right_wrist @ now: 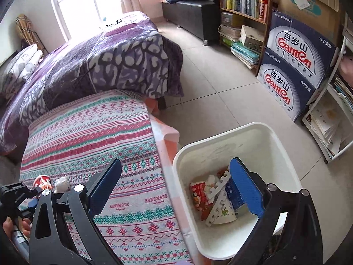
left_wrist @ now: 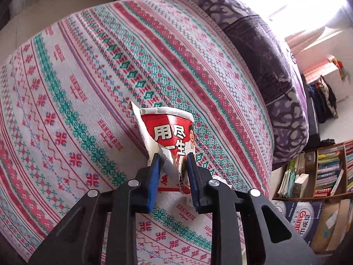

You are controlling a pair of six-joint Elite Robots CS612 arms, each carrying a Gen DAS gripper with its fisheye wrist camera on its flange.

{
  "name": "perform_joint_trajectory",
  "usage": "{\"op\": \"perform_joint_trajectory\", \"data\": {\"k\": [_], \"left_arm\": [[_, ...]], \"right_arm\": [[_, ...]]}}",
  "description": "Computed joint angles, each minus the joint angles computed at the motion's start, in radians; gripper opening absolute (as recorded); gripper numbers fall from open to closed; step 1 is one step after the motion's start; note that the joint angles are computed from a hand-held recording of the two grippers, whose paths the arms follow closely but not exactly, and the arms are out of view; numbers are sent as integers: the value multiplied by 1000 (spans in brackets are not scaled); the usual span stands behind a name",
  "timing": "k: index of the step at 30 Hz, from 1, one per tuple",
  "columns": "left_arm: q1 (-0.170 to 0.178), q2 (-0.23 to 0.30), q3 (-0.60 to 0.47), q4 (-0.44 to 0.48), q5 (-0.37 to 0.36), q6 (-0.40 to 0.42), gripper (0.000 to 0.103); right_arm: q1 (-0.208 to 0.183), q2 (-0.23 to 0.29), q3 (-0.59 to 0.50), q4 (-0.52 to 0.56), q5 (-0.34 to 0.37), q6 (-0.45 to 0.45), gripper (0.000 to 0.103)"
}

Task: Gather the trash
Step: 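Grasp the red-and-white snack bag with the left tool while the right tool grasps the white tissue, then carry both items over the white bin while the right tool opens to drop the tissue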

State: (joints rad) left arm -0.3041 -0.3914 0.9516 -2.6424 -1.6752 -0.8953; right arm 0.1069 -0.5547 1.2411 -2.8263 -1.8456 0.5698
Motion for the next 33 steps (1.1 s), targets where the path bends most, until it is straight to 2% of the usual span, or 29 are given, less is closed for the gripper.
{"op": "perform_joint_trajectory", "data": {"k": [3, 8, 11, 15, 21, 25, 26, 28, 29, 30, 33], "left_arm": [[-5, -35, 40, -16, 72, 121, 21], [-26, -92, 121, -92, 264, 320, 20], [-30, -113, 158, -142, 327, 386, 20], [-16, -136, 193, -180, 334, 384, 20], [2, -156, 216, -209, 333, 350, 20], [8, -165, 228, -230, 333, 338, 21], [10, -165, 229, -231, 332, 334, 21], [12, -166, 230, -230, 326, 330, 21], [13, -166, 231, -229, 326, 331, 21], [12, -167, 231, -228, 330, 334, 21], [7, -170, 238, -235, 361, 358, 21]], "right_arm": [[14, 17, -29, 24, 43, -50, 94], [43, 61, -105, 97, 124, -127, 94], [63, 97, -165, 122, 152, -142, 94], [91, 163, -280, 177, 199, -126, 94], [123, 253, -443, 273, 191, -76, 94], [130, 292, -515, 321, 184, -59, 93], [132, 302, -532, 333, 177, -65, 86], [130, 319, -565, 366, 195, -68, 64], [125, 322, -570, 367, 229, -68, 44], [120, 320, -560, 342, 270, -70, 32], [114, 296, -520, 278, 299, -106, 31]]}}
